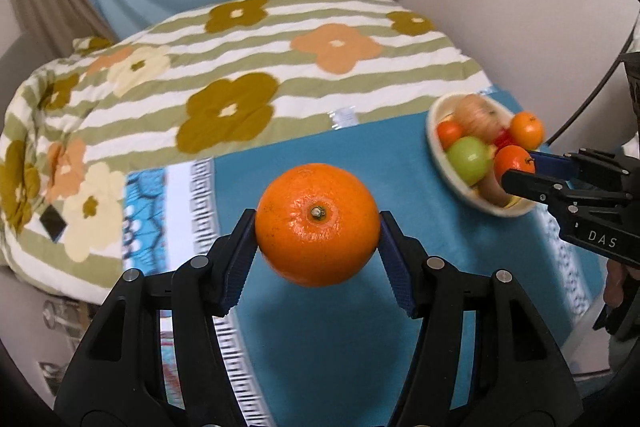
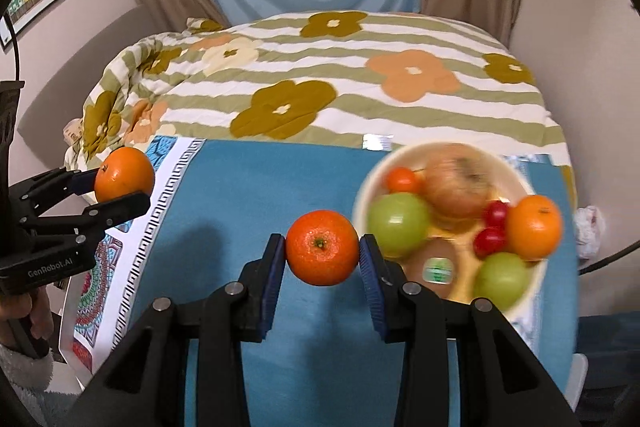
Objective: Organize fruits
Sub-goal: 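Carry the large orange and tangerine over the plate and release both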
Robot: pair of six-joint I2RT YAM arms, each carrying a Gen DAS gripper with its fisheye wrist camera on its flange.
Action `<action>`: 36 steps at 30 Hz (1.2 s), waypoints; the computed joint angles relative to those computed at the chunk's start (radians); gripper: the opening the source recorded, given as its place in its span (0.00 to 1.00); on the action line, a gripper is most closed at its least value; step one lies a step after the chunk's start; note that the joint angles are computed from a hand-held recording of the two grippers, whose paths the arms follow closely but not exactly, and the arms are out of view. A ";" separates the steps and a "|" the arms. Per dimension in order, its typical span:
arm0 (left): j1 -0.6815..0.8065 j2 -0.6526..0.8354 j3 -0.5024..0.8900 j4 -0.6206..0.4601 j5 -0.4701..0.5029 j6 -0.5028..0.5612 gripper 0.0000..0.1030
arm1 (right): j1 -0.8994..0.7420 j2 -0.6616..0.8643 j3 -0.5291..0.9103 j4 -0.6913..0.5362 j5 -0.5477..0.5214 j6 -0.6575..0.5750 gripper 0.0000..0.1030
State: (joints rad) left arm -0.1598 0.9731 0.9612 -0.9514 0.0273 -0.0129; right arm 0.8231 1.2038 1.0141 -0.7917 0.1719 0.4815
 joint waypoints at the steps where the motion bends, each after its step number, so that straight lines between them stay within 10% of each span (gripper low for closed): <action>1: -0.074 0.018 0.012 0.013 -0.035 -0.054 0.62 | -0.027 -0.024 -0.007 -0.012 -0.010 -0.022 0.34; 13: -0.507 0.343 0.183 0.154 -0.224 -0.345 0.62 | -0.462 -0.184 -0.074 -0.072 -0.238 -0.355 0.34; 36: -0.652 0.724 0.351 0.262 -0.266 -0.388 0.64 | -0.857 -0.154 -0.106 -0.078 -0.474 -0.650 0.34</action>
